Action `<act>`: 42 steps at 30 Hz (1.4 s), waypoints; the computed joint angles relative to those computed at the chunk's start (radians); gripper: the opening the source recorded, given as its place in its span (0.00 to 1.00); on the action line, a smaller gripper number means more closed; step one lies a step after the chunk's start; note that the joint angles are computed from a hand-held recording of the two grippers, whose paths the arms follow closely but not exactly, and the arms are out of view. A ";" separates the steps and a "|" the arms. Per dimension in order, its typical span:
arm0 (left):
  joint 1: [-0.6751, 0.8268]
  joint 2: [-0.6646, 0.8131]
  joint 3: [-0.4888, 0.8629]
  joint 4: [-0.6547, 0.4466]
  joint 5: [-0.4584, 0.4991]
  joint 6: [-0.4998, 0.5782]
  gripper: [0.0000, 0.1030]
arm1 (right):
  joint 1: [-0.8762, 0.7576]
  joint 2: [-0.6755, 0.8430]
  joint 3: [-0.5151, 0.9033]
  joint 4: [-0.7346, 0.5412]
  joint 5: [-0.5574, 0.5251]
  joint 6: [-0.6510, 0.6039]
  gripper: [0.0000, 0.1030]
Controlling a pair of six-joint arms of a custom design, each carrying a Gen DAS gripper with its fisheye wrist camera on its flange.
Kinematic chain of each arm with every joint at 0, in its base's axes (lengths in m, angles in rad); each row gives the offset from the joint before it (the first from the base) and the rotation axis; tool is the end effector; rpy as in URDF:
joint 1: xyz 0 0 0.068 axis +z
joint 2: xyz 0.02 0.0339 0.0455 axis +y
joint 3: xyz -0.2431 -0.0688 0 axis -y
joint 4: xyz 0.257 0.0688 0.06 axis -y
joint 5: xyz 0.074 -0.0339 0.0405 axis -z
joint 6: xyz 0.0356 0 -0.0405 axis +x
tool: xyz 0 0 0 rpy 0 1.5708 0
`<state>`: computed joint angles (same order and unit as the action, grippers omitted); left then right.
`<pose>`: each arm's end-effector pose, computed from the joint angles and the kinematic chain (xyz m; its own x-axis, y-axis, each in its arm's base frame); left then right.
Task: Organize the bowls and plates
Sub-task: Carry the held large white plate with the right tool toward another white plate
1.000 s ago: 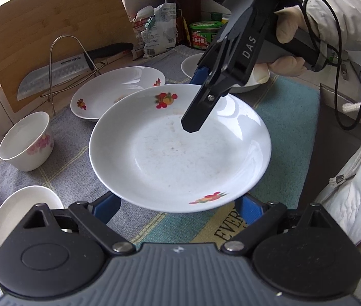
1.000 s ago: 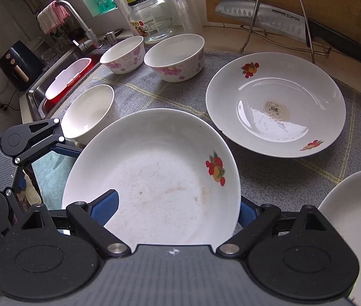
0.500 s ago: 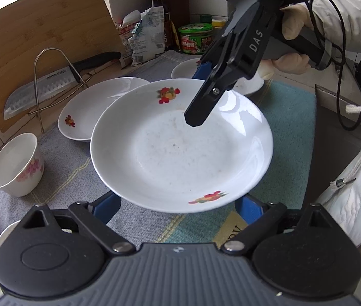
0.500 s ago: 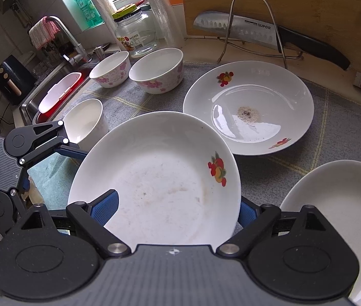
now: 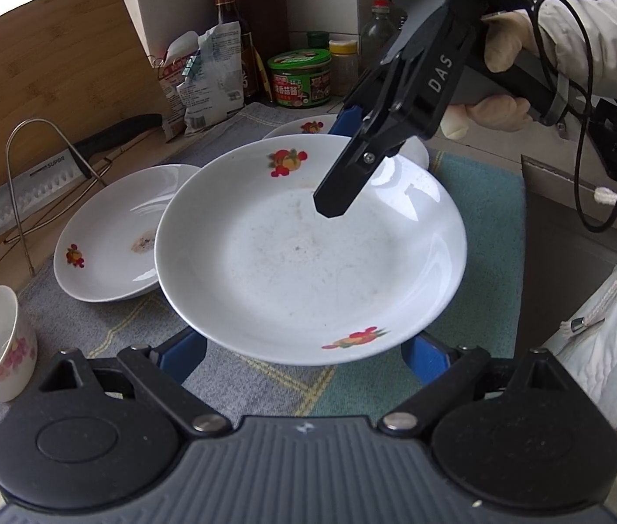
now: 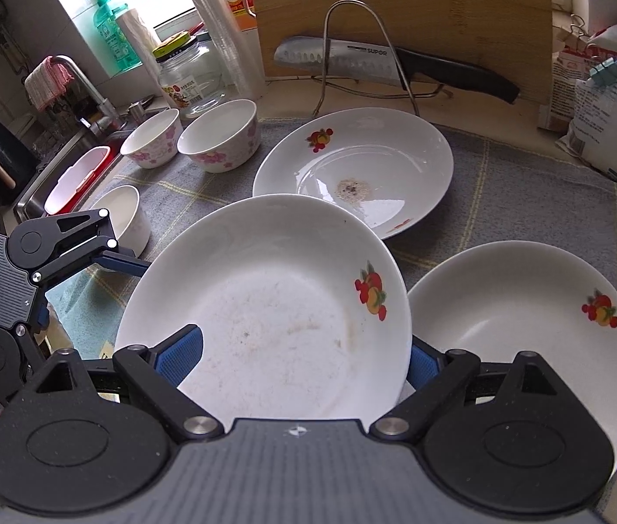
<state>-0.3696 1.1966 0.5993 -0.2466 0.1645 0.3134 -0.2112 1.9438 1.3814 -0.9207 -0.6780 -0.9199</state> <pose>0.2309 -0.0957 0.1633 -0.5217 0.5283 -0.6699 0.6504 0.7545 0.0885 0.3634 -0.0551 0.1523 -0.6773 -0.4885 -0.5501 -0.7085 0.6345 0.3089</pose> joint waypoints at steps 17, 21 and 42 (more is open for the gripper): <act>-0.078 0.245 0.180 0.053 0.005 -0.017 0.93 | -0.123 0.109 0.140 -0.058 -0.008 -0.044 0.94; -0.091 0.302 0.228 0.060 0.004 -0.016 0.93 | -0.141 0.143 0.183 -0.067 -0.009 -0.041 0.94; -0.109 0.567 0.449 0.069 0.047 0.009 0.93 | -0.208 0.317 0.405 -0.122 0.004 -0.022 0.94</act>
